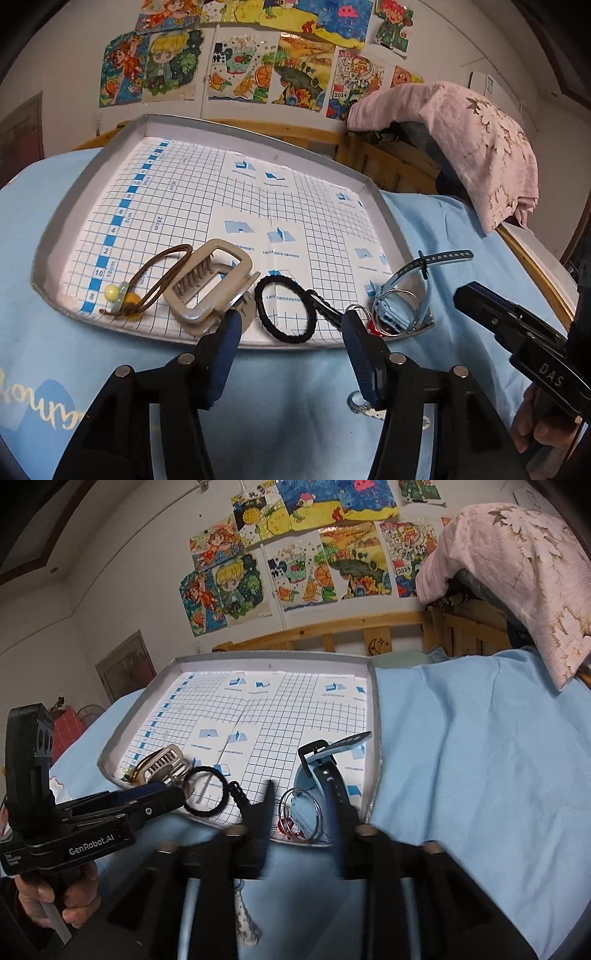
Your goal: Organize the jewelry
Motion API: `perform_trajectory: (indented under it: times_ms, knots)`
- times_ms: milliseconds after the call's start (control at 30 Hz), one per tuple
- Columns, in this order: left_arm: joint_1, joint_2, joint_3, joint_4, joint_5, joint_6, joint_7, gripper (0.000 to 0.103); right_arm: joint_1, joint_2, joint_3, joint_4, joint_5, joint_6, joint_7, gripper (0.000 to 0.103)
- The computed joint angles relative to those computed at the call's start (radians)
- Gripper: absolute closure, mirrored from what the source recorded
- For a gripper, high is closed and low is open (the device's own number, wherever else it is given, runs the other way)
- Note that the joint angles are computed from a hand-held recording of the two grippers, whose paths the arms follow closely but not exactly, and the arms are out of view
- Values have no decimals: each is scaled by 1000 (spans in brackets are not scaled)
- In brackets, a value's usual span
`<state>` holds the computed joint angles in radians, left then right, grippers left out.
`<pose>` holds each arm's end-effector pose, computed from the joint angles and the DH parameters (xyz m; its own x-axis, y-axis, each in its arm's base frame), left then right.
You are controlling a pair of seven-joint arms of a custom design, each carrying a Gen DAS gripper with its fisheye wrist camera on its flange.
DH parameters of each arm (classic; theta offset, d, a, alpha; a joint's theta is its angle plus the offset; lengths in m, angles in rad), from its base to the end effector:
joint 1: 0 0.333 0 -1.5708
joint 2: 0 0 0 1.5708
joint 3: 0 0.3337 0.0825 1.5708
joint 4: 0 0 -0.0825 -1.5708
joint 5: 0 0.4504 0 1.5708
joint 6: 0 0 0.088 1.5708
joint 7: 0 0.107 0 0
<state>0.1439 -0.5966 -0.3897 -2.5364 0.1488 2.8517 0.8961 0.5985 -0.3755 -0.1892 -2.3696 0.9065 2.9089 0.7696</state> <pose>0.4590 -0.1417 0.5497 0.1778 -0.9683 0.1752 -0.5881 -0.2473 -0.7701 0.5082 0.1599 0.5400 0.4883 -0.8383 -0.2425 -0.5667 -0.0932 -0.8187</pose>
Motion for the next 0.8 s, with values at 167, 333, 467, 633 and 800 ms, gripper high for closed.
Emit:
perform_trajectory:
  times_ms: [167, 333, 467, 633, 800]
  knots:
    - [7, -82, -23, -48, 1, 15, -34, 32, 10, -69, -14, -54, 0, 31, -17, 70]
    - [57, -234, -93, -132, 11, 72, -88, 2, 89, -159, -86, -119, -9, 103, -31, 47]
    - [74, -381, -140, -203, -1, 97, -115, 0, 138, -258, -125, -190, -35, 168, -35, 23]
    - [48, -514, -167, -255, -13, 49, -109, 0, 170, -401, -129, -292, -80, 256, -24, 6]
    - [-17, -649, -183, -315, -17, -17, -126, 0, 157, -518, -90, -384, -137, 316, 18, 2]
